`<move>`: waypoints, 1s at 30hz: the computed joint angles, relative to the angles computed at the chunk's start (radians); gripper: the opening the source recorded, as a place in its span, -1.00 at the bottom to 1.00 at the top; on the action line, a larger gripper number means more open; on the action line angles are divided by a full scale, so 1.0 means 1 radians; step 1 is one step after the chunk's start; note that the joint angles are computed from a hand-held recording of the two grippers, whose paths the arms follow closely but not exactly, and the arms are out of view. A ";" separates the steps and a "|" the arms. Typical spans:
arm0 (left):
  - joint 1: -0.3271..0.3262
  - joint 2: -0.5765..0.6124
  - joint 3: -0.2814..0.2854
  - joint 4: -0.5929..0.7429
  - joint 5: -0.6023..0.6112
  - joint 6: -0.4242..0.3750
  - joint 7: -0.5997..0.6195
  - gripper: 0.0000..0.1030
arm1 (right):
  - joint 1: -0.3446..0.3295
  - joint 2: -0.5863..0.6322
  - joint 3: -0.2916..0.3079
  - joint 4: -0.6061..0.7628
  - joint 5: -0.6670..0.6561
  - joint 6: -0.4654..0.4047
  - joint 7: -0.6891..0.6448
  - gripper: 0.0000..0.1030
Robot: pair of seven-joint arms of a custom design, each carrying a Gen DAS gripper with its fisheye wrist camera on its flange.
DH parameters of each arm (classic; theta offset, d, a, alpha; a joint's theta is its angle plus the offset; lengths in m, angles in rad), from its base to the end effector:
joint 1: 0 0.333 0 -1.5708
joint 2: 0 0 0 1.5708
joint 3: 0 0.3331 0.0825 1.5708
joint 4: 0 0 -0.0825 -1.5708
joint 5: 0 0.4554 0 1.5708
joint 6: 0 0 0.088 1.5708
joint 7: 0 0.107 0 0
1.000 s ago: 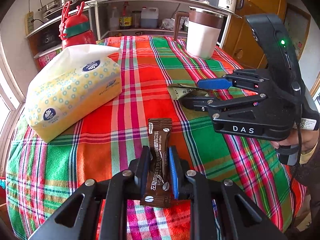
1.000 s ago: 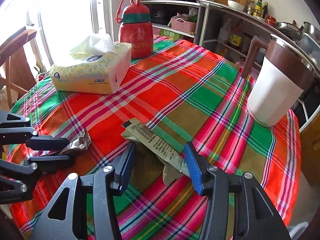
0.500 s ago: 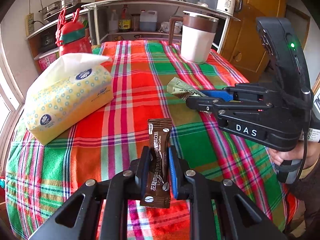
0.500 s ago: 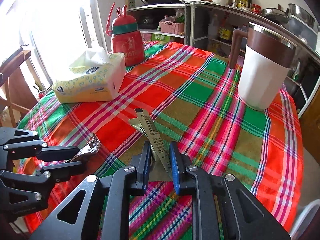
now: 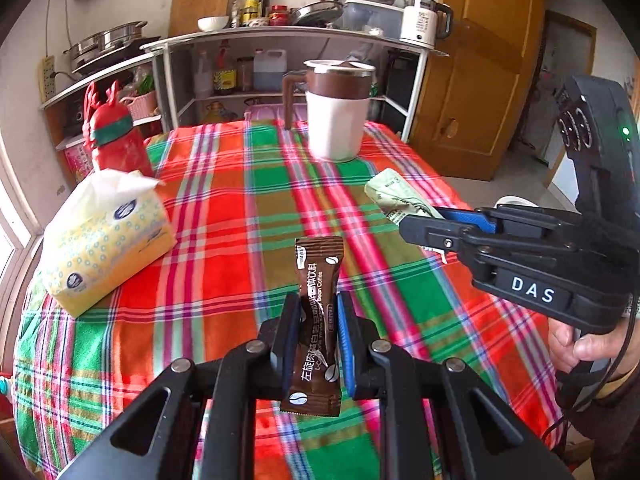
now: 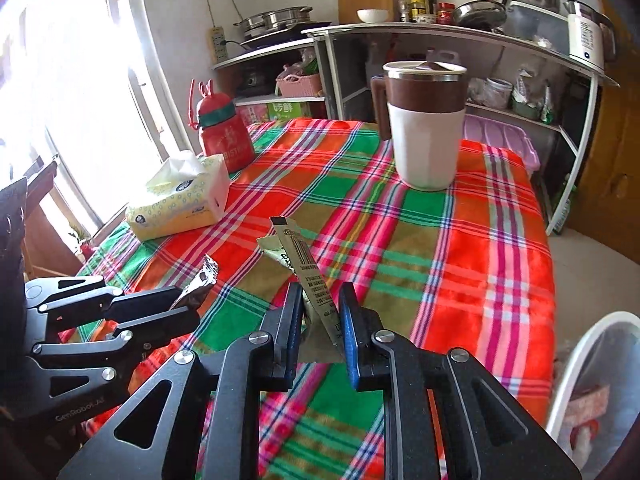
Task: Collect trash
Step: 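Carry the coffee packet and tag over the bin and open both tools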
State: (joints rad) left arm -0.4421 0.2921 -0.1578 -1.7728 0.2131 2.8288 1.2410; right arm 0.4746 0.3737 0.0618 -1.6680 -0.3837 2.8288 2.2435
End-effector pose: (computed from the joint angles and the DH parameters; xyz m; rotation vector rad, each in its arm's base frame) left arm 0.6206 -0.4240 0.4704 -1.4352 2.2166 -0.9677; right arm 0.6621 0.4085 0.4643 -1.8160 1.5354 -0.4673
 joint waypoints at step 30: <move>-0.184 0.260 -0.062 0.419 -0.076 -0.112 0.200 -0.62 | -0.218 -0.557 0.060 -0.584 -0.475 -0.084 0.693 -0.63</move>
